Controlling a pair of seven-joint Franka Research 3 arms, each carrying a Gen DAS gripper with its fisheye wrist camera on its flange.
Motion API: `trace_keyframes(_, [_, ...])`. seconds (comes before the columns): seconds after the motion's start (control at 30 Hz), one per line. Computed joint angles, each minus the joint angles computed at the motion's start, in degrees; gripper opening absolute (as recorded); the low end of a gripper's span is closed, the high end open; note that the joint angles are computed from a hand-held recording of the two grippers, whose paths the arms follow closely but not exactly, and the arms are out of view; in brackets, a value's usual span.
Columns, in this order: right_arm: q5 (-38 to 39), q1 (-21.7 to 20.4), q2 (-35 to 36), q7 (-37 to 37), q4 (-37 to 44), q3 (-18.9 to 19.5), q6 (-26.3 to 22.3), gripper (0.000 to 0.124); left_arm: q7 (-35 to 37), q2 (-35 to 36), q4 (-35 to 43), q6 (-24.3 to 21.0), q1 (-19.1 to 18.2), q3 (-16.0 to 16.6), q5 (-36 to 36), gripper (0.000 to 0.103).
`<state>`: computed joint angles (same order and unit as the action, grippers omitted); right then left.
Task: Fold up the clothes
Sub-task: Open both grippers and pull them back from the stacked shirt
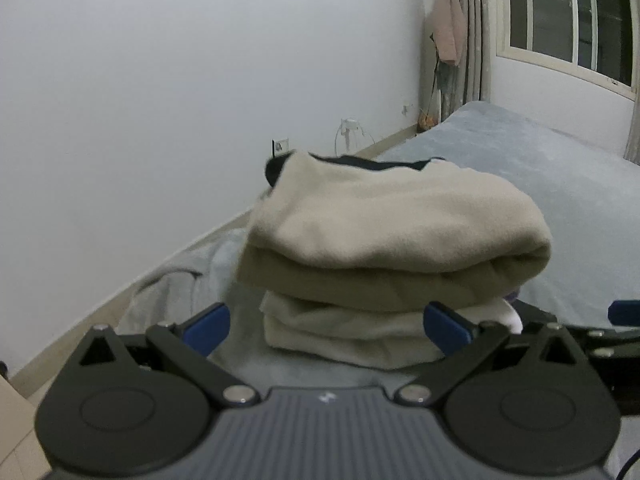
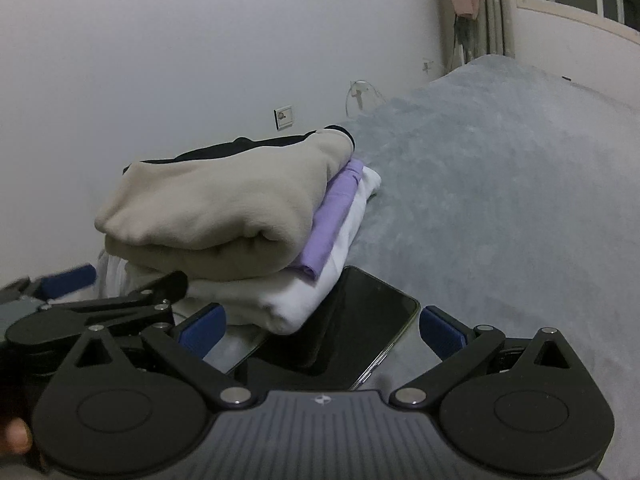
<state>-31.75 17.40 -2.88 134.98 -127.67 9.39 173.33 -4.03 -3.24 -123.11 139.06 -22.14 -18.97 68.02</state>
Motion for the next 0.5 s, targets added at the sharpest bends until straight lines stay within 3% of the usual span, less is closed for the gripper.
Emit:
trace_keyframes(0.1, [-8.74,-1.39,-0.68,6.14,-0.10,0.80,-0.36,0.103,-0.02,-0.14,-0.40,0.10,-0.15,-0.14,1.10,0.103])
trace_keyframes(0.4, [-9.93,-1.61,-0.79,6.78,-0.47,1.03,0.58,0.103,-1.65,-1.35,-1.84,-0.64,-0.04,-0.35,3.29,0.103])
trace_keyframes(0.5, [-15.47,-2.38,-0.36,10.61,0.09,1.35,2.36,0.103,-1.65,-1.47,-2.03,-1.04,0.07,-0.50,3.23,0.103])
